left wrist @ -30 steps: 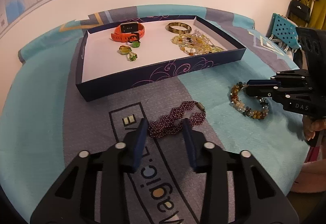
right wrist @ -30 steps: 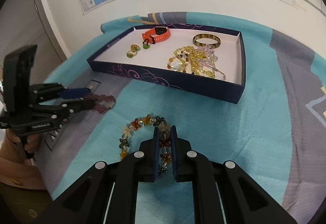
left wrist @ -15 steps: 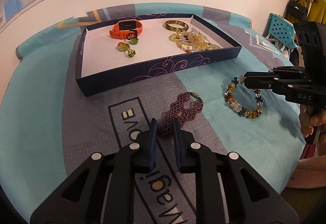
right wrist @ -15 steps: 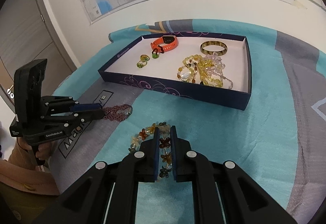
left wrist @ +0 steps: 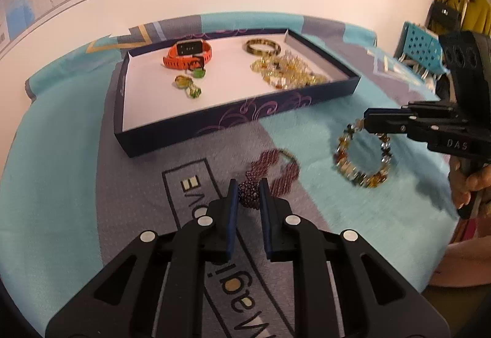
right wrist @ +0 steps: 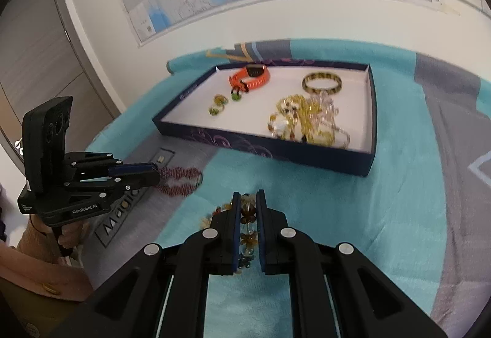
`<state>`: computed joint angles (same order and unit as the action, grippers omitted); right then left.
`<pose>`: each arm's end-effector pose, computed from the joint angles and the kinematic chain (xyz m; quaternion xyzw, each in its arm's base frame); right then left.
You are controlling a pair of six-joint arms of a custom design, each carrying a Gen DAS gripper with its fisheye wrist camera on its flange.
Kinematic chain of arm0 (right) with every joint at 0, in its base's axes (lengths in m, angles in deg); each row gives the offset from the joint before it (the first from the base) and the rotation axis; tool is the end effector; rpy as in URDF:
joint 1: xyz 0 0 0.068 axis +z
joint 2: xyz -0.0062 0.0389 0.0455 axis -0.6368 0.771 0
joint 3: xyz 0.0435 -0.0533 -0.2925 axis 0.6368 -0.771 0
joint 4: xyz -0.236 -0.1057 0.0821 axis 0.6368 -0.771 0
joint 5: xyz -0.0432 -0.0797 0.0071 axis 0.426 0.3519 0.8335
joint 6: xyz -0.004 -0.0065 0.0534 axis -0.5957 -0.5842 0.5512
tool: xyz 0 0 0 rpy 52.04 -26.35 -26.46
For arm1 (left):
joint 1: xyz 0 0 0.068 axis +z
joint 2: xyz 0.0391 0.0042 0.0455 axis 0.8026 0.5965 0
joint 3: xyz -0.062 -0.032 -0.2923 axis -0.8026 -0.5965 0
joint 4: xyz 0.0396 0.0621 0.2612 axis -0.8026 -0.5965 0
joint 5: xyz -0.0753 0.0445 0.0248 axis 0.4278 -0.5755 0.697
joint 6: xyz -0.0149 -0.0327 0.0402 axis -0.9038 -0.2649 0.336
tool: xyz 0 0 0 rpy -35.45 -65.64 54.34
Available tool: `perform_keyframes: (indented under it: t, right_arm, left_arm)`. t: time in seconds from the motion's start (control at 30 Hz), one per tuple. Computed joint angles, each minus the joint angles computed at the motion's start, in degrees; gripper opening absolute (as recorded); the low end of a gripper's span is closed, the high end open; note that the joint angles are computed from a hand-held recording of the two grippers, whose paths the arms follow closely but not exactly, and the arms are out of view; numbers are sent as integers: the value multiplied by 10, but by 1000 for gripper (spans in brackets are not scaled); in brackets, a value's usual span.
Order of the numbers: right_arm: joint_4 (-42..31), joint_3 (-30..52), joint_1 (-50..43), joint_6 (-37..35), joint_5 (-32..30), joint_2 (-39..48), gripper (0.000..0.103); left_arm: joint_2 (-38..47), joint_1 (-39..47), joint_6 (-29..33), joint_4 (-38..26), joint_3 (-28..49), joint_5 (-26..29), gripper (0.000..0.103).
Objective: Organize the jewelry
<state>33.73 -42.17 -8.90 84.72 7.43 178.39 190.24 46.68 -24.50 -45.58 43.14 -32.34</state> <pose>0.2024 0.1118 0.1109 0.0334 0.9035 0.1307 0.4069 0.2977 -0.0528 0.1046 0.3775 0.8531 -0.1820 0.3109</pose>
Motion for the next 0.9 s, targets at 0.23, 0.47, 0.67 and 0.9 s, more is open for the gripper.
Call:
perform_keyframes:
  t: [0.23, 0.47, 0.67, 0.9]
  right_arm:
    - [-22, 2, 9, -10, 12, -43, 8]
    - [-65, 10, 8, -24, 24, -99, 6]
    - [-80, 17, -1, -34, 17, -111, 6]
    - [-92, 11, -8, -29, 14, -99, 6]
  left_arm:
    - [-27, 15, -7, -22, 7, 31, 14]
    - [-52, 20, -20, -17, 1, 39, 14]
    - [-74, 18, -25, -19, -2, 46, 14]
    - [-68, 19, -25, -21, 1, 46, 14]
